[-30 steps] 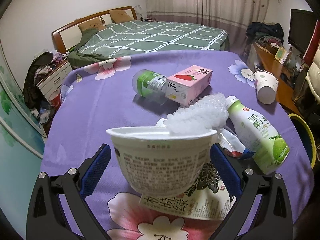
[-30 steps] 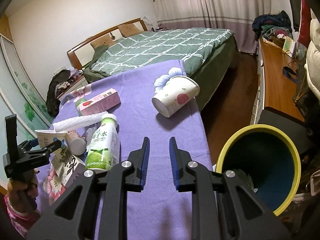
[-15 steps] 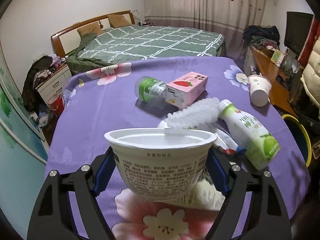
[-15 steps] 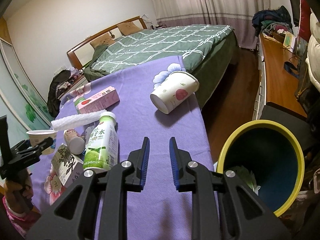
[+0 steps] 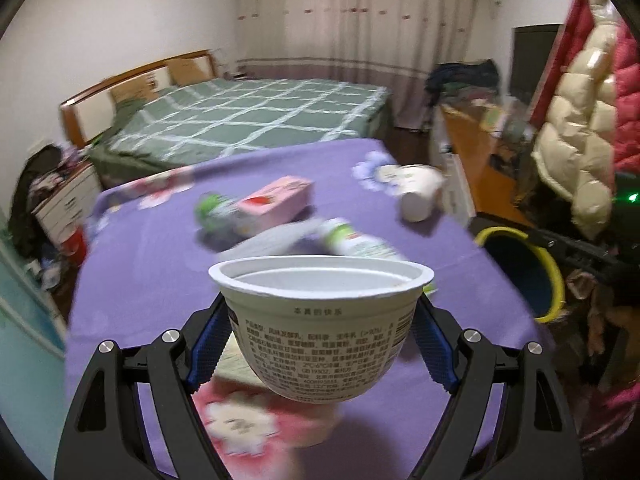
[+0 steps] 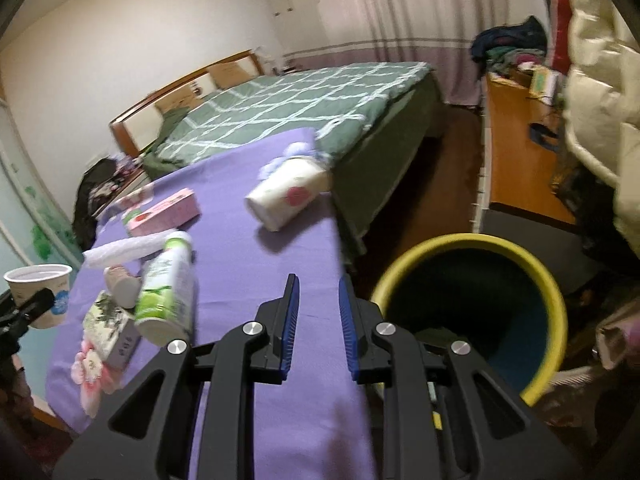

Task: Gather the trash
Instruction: 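Carry the yogurt cup over the bin and open the left tool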

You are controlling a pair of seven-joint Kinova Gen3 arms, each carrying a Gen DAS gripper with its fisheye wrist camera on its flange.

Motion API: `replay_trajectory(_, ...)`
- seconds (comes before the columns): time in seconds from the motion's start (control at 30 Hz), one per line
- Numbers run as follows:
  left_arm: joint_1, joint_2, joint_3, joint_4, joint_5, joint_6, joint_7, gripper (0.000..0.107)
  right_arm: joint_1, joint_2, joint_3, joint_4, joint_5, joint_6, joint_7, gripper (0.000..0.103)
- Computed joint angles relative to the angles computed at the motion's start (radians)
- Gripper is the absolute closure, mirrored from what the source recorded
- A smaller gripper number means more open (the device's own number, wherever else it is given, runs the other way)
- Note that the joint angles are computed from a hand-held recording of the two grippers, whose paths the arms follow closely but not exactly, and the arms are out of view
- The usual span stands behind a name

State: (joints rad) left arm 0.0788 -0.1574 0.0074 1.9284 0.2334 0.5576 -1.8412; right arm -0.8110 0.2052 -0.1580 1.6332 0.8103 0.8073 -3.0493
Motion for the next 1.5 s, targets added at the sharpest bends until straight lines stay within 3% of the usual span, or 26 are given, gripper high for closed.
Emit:
replay_trajectory(0.23, 0.086, 0.129, 0.090, -0.101, 0.032, 0.008, -0.007, 0.026, 0.017, -0.083, -0.026, 0.110, 0.059, 0.083, -0.120, 0.080)
replay_trajectory(0.43, 0.197, 0.293, 0.164, -0.236, -0.077, 0.012, 0.126, 0.026, 0.071, -0.151, -0.068, 0.206, 0.074, 0.126, -0.203, 0.078)
replay_trajectory(0.7, 0.367, 0.509, 0.176, -0.454, -0.215, 0.074, 0.244, 0.026, 0.164, -0.233, -0.122, 0.312, 0.060, 0.122, -0.269, 0.076)
replay_trajectory(0.87, 0.426, 0.598, 0.167, -0.551, -0.243, 0.105, 0.272, 0.026, 0.201, -0.256, -0.145, 0.341, 0.059, 0.116, -0.283, 0.073)
replay_trajectory(0.93, 0.450, 0.620, 0.153, -0.573, -0.258, 0.106, 0.294, 0.014, 0.210, -0.261, -0.153, 0.347, 0.063, 0.121, -0.293, 0.071)
replay_trajectory(1.03, 0.483, 0.633, 0.125, -0.584, -0.294, 0.092, 0.343, 0.012, 0.220, -0.266, -0.159, 0.353, 0.058, 0.123, -0.294, 0.070)
replay_trajectory(1.17, 0.445, 0.598, 0.140, -0.545, -0.273, 0.076, 0.338, 0.012, 0.230, -0.260, -0.160, 0.349, 0.052, 0.109, -0.284, 0.069)
replay_trajectory(1.3, 0.361, 0.506, 0.164, -0.446, -0.212, 0.020, 0.304, 0.011, 0.228, -0.242, -0.157, 0.333, 0.051, 0.091, -0.267, 0.069)
replay_trajectory(1.5, 0.274, 0.340, 0.128, -0.289, -0.202, -0.056, 0.310, 0.009, 0.196, -0.171, -0.136, 0.262, 0.032, 0.050, -0.191, 0.069)
